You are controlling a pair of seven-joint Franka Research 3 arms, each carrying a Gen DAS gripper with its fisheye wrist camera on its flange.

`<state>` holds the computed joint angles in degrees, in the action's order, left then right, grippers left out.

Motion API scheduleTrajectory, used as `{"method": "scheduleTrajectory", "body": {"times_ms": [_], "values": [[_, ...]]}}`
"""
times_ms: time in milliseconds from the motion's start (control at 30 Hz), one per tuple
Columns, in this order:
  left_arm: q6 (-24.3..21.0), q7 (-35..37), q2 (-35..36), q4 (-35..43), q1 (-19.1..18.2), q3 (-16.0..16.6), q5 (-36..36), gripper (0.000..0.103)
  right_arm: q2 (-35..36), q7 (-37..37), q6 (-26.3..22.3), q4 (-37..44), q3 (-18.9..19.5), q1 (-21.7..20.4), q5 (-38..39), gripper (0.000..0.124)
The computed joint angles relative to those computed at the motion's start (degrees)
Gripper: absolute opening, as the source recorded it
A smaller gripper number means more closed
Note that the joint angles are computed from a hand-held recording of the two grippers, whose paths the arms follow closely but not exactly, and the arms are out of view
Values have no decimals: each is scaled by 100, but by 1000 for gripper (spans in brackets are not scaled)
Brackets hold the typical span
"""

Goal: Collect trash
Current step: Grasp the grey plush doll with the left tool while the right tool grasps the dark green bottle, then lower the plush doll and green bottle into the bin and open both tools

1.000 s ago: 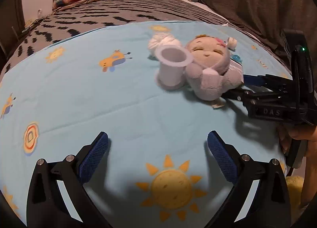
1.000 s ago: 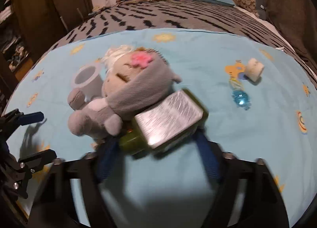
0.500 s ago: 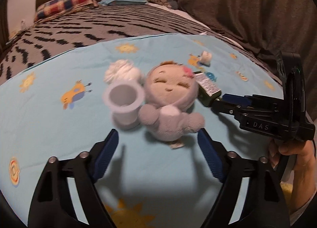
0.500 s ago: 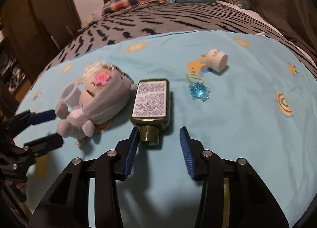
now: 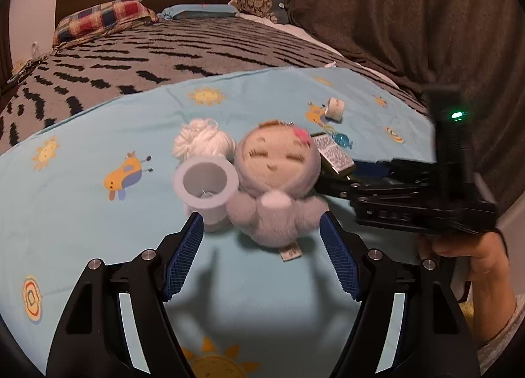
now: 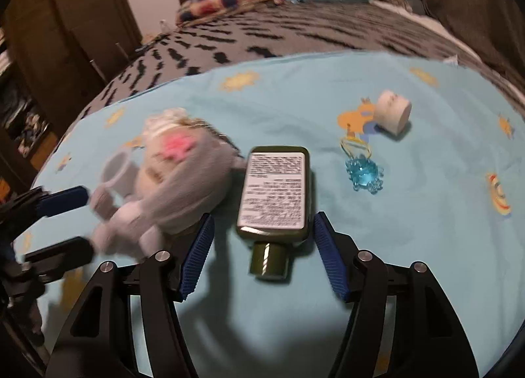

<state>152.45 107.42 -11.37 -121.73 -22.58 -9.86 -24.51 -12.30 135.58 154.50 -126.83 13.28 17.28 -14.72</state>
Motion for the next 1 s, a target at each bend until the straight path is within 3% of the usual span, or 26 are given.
{"method": "scheduleTrajectory", "body": {"times_ms": [133, 267, 500, 633, 667, 1000], "values": [[32, 32, 8, 54, 10, 32, -89, 69, 23, 225, -116, 58, 66, -124, -298, 44], [30, -135, 104, 108, 89, -48, 240, 67, 17, 173, -51, 35, -4, -77, -295, 44], [-41, 255, 421, 339, 77, -61, -152, 34, -275, 97, -22, -233, 51, -68, -276, 44], [56, 404, 452, 305, 114, -149, -335, 28, -534, 94, 55, -501, 112, -110, -150, 44], [122, 386, 422, 267, 125, -169, -315, 15, -587, 108, 63, -549, 147, -138, -139, 44], [415, 236, -466, -426, -141, -54, -52, 15, -1526, 502, -190, -1110, 663, -280, -217, 44]]}}
